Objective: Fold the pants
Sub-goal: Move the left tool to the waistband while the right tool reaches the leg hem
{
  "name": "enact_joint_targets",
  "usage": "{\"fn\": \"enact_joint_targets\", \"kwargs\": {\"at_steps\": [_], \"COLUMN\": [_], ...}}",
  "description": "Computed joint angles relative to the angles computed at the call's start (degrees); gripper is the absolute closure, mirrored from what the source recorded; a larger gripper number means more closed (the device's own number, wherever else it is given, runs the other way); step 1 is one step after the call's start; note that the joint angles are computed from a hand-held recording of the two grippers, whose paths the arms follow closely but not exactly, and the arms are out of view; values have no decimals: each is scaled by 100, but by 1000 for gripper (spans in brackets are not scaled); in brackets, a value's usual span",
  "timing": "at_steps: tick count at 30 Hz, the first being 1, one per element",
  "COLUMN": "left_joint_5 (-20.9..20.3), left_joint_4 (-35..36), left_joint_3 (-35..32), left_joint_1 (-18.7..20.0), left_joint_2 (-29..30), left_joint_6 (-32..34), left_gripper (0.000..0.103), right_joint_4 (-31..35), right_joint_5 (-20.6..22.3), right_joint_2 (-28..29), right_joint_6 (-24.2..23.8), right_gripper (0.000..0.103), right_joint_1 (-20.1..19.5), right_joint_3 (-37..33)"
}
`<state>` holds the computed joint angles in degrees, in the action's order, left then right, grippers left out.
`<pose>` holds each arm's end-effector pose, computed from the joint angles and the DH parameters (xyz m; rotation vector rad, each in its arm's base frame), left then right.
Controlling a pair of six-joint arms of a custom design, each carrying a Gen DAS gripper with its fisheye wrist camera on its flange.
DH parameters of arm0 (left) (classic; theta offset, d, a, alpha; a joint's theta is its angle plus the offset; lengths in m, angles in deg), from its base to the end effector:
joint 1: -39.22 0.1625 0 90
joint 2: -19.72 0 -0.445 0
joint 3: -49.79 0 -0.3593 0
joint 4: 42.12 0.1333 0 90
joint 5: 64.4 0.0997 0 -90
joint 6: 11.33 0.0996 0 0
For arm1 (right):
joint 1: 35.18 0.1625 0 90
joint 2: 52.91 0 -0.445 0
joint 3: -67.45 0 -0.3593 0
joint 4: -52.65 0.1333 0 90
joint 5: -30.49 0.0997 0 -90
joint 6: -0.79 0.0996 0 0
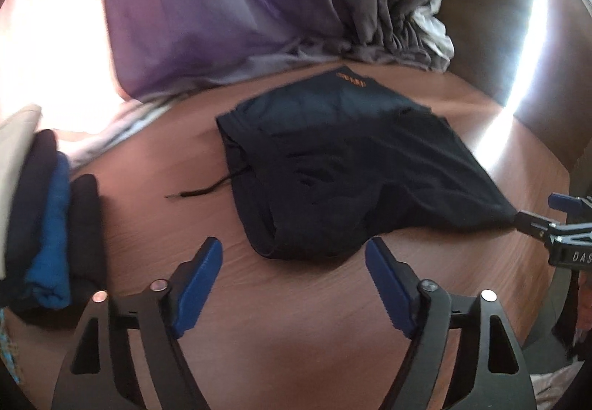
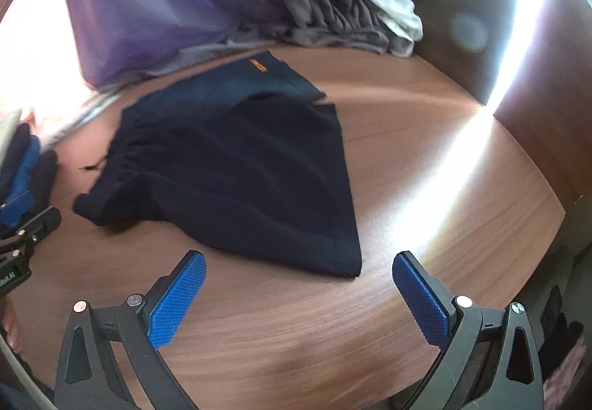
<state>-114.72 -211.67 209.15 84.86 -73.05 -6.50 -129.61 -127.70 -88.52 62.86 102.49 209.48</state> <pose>-0.0240 -0.3061 0.2249 0.9489 2.3197 -0.5732 0.2846 -0.2040 0.0167 -0.0870 -2.0810 1.0007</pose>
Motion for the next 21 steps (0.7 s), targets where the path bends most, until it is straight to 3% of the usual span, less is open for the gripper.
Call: {"fn": "enact_joint_targets", "kwargs": {"at_steps": [3, 6, 11, 15, 21], "left_joint_5": [-145, -165, -276, -409, -574], "left_joint_4": [-293, -387, -362, -375, -217], "left_joint_3": [-128, -184, -301, -454, -628], "left_joint_1": [344, 487, 660, 813, 1044], "left_joint_2": [432, 698, 956, 1154, 1287], "left_joint_6": [420, 682, 919, 1102, 1239], "left_gripper": [28, 28, 28, 28, 32], "right_joint_4": [270, 757, 936, 798, 89], "right_joint_5": [85, 43, 66, 95, 365], "right_joint_2": [-72, -214, -328, -311, -141], "right_joint_6": [352, 885, 1364, 1531, 1180], "right_gripper": [2, 7, 15, 22, 34], "right_joint_1": [-170, -285, -449, -546, -824], "right_joint_3": [32, 60, 141, 195, 271]}}
